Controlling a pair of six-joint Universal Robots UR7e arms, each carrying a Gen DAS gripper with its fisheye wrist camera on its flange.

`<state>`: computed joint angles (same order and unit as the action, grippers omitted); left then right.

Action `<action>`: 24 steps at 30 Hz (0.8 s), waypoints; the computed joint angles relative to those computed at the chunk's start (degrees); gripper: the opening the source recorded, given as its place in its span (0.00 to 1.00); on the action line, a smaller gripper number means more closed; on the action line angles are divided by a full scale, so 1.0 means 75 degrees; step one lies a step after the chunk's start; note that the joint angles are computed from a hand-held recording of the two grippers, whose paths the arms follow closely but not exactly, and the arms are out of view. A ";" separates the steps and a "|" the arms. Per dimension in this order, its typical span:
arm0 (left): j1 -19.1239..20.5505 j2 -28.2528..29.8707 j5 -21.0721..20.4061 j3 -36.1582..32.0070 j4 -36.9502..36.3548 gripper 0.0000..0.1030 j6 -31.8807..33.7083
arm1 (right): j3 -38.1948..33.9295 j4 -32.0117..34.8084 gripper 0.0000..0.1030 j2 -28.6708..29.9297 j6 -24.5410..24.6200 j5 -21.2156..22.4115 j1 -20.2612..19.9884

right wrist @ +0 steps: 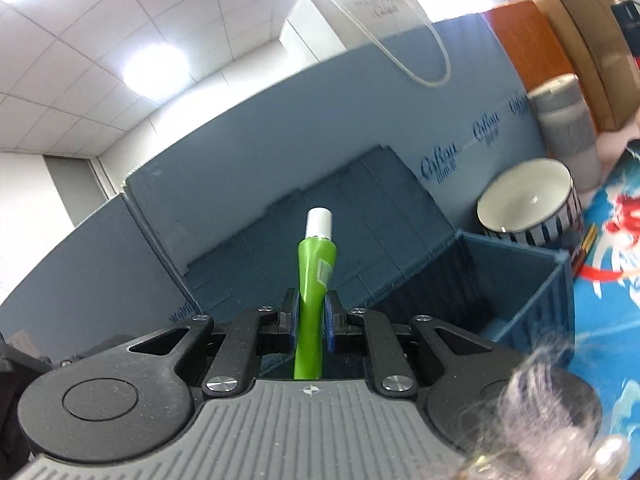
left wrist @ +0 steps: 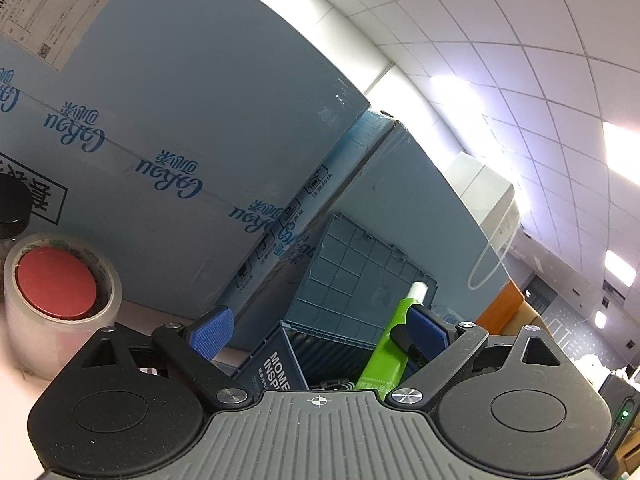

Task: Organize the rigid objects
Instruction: 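Carry the green tube into the blue box and open the right gripper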

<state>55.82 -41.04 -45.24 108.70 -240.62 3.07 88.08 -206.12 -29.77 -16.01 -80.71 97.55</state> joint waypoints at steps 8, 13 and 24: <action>0.0014 0.0001 0.0014 0.0000 0.0056 0.93 -0.0025 | -0.0053 0.0241 0.12 0.0037 0.0205 -0.0351 -0.0046; 0.0035 -0.0010 -0.0001 -0.0019 0.0217 0.93 -0.0095 | 0.0094 0.0359 0.11 -0.0044 -0.0045 -0.0476 -0.0033; 0.0075 0.0007 -0.0055 -0.0063 0.0597 0.93 -0.0189 | 0.0080 0.1323 0.18 -0.0441 -0.0842 -0.1472 0.0164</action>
